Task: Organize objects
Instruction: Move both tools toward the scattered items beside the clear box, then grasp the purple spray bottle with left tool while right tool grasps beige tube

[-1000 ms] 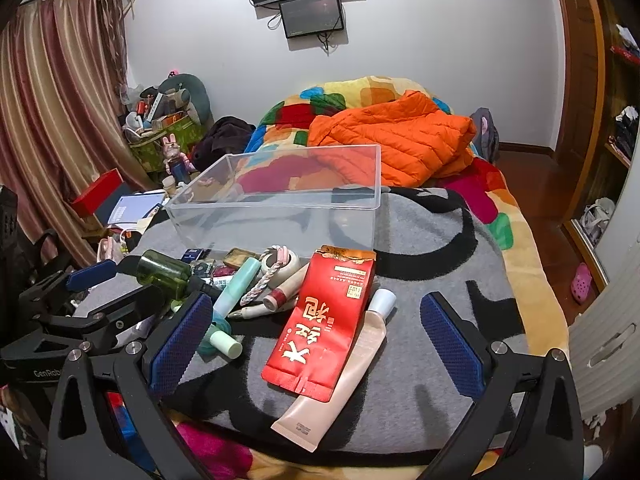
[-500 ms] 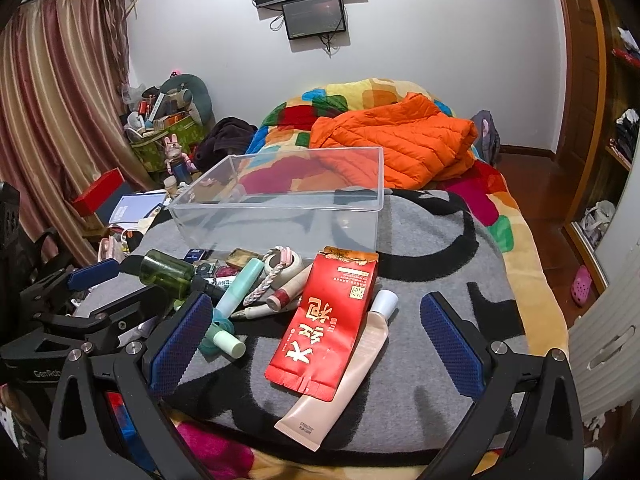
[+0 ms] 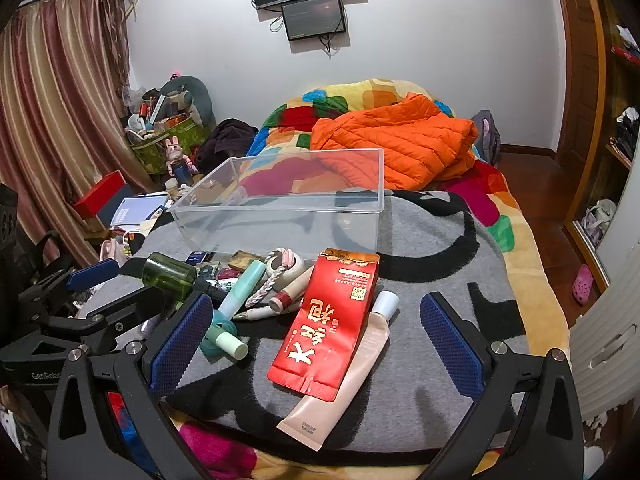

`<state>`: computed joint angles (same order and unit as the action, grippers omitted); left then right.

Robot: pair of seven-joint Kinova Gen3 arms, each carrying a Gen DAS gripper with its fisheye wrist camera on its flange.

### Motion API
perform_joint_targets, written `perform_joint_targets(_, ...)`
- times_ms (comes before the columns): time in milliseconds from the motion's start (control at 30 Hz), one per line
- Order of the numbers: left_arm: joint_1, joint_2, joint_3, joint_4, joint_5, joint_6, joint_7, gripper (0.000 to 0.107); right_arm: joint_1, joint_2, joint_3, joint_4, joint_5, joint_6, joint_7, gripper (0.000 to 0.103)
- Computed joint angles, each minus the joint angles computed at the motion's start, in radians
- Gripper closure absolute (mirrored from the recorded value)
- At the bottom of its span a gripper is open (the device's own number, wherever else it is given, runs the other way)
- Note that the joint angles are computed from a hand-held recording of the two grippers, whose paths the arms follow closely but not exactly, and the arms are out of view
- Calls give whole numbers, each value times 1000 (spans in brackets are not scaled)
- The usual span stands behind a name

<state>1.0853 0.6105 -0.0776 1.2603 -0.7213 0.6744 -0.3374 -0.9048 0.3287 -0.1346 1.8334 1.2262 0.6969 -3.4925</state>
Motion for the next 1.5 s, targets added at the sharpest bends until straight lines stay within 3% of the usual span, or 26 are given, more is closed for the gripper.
perform_joint_targets(900, 15, -18, -10, 29, -32, -23, 35, 5, 5, -11, -4, 14, 22, -13, -29, 0)
perform_joint_targets(1033, 6, -24, 0, 37, -33, -15, 34, 24, 4, -14, -7, 20, 31, 1, -50, 0)
perform_joint_targets(1233, -4, -39, -7, 84, -27, -12, 75, 26, 0, -14, -13, 34, 28, 61, -80, 1)
perform_joint_targets(1500, -84, -38, 41, 136, 47, 2, 86, 41, 40, 3, -12, 50, -75, 83, -57, 24)
